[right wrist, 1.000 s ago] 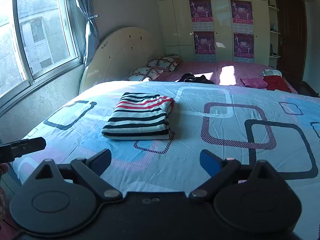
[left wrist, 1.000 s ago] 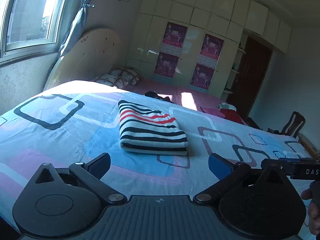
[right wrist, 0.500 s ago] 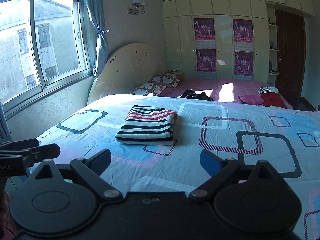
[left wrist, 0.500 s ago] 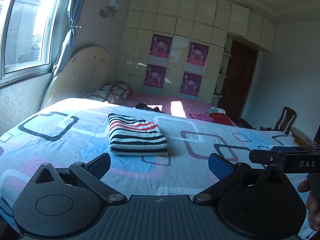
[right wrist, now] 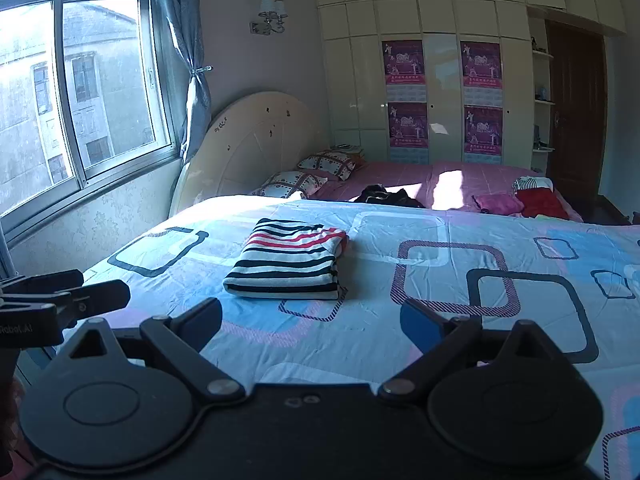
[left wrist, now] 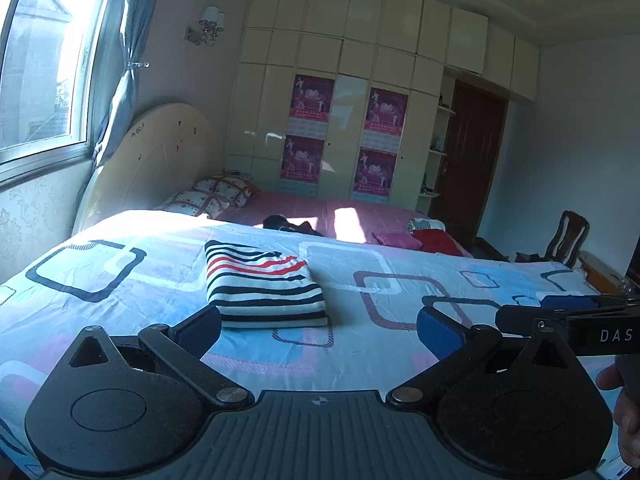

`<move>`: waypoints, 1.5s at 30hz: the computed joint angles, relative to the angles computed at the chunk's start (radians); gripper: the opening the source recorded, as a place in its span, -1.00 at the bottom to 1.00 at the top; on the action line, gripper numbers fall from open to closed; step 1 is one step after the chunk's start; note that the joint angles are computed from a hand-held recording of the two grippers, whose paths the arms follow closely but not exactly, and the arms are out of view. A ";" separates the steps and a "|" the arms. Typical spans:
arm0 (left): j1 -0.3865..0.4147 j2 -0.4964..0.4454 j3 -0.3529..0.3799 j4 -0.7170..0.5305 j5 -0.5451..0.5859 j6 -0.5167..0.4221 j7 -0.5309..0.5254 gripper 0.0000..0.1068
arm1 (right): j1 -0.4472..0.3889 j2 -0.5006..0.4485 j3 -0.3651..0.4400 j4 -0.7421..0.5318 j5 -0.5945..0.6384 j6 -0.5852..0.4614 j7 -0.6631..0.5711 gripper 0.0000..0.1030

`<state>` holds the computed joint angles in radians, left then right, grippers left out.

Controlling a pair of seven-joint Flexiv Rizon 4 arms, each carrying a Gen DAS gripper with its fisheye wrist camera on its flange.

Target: Fold small clothes

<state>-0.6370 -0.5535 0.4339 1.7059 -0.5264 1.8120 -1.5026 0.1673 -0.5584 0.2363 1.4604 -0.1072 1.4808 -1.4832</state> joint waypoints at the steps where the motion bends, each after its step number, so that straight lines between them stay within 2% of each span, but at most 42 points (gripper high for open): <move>1: -0.006 -0.003 0.006 -0.005 -0.001 -0.002 0.000 0.92 | 0.003 0.001 -0.005 0.000 -0.001 0.002 0.003 0.86; 10: -0.028 -0.009 0.031 -0.019 0.004 -0.007 -0.003 0.92 | 0.018 0.014 -0.041 0.023 -0.008 0.038 0.044 0.87; 18: -0.029 -0.006 0.033 -0.030 0.030 -0.024 -0.014 0.92 | 0.004 0.016 -0.031 0.034 -0.023 0.042 0.064 0.87; 28: -0.049 -0.009 0.069 -0.034 0.054 -0.040 -0.049 0.92 | 0.007 0.016 -0.035 0.037 -0.038 0.051 0.078 0.87; 45: -0.038 -0.001 0.074 -0.046 0.122 -0.055 -0.096 0.92 | 0.003 0.012 -0.032 0.029 -0.052 0.051 0.084 0.87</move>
<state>-0.6745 -0.5544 0.5080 1.6600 -0.4043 1.7568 -1.5985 0.1704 -0.5464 0.2042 1.4895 -0.1587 1.5322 -1.3990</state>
